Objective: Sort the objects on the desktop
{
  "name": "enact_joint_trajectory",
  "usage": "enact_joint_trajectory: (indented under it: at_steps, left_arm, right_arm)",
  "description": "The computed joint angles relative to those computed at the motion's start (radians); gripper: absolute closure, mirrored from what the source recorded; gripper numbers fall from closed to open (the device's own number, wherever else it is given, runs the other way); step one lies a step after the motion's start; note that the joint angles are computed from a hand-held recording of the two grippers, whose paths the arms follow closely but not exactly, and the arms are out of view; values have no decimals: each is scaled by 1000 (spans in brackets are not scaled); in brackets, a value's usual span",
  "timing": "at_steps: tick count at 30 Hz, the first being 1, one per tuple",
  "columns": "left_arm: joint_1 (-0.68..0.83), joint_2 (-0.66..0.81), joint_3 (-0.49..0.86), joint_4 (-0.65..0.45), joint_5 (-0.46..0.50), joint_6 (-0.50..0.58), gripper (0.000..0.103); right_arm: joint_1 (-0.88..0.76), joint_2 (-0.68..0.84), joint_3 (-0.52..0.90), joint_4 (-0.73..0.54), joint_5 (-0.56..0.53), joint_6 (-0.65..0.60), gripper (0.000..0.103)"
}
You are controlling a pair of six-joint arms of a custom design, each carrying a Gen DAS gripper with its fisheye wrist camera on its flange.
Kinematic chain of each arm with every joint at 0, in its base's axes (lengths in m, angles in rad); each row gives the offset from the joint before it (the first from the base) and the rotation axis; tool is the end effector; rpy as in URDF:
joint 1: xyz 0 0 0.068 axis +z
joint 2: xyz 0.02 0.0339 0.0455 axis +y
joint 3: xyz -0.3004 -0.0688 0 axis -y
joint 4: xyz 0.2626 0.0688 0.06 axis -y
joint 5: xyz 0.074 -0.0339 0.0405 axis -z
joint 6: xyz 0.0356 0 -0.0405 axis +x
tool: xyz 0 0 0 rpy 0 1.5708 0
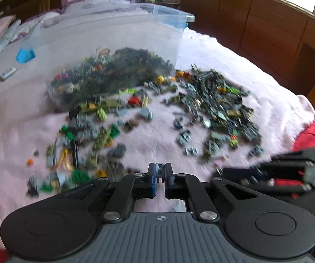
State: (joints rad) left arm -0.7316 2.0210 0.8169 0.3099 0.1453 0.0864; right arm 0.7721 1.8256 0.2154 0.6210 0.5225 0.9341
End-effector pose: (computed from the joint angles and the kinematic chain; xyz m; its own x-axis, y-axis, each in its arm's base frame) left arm 0.2713 -0.2505 0.0752 -0.5152 0.5773 -0.6335 0.7758 0.6282 -0.0584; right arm 0.1578 0.1288 0.0518 -0.6841 0.3064 -0.6619 0.2387 0.9516 0.1938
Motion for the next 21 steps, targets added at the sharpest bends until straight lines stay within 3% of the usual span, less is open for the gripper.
enact_joint_trajectory:
  at_steps: [7, 12, 21]
  left_arm:
    - [3, 24, 1, -25, -18, -24, 94]
    - [-2, 19, -15, -7, -32, -31, 91]
    - [-7, 15, -31, -4, -42, -39, 83]
  right_arm:
    - [18, -19, 20, -48, 7, -8, 77]
    - [16, -12, 31, -61, 3, -5, 75]
    - [-14, 39, 7, 41, -26, 5, 72]
